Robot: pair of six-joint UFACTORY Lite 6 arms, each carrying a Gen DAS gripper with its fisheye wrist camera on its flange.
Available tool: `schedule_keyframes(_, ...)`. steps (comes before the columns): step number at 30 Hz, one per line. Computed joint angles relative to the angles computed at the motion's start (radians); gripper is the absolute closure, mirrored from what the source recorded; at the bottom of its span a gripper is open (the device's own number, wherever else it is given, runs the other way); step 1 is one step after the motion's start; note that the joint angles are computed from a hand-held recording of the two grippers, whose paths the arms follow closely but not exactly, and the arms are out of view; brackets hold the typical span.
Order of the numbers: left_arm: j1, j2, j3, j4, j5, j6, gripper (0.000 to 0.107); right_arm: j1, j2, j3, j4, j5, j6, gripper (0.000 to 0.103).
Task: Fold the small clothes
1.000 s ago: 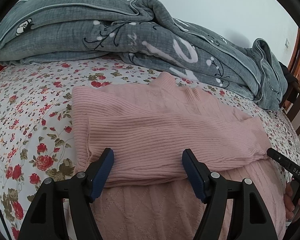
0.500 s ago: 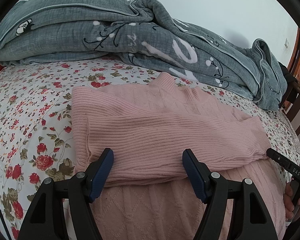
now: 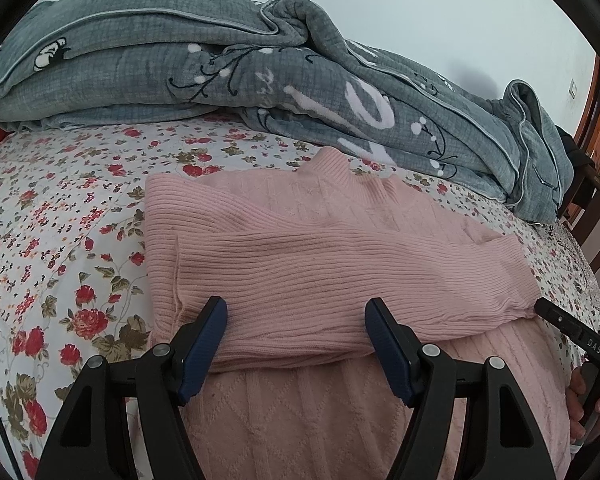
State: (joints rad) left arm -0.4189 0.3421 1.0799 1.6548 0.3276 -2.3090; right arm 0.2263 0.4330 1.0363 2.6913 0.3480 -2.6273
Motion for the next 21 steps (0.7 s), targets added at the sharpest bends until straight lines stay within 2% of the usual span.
schedule_keyframes(8,-0.009,-0.016,-0.012,-0.013,-0.007,0.021,0.037,-0.006,-0.039,-0.05,0.035,0.034,-0.045,0.039)
schedule_keyframes(18,-0.056,-0.06,-0.053,-0.053,0.034,0.06,0.037,0.01,-0.083,-0.104,0.263,0.063,-0.257,0.039)
schedule_keyframes(21,-0.073,-0.081,-0.071,-0.07,0.043,0.081,0.037,0.022,-0.15,-0.193,0.351,0.116,-0.364,0.042)
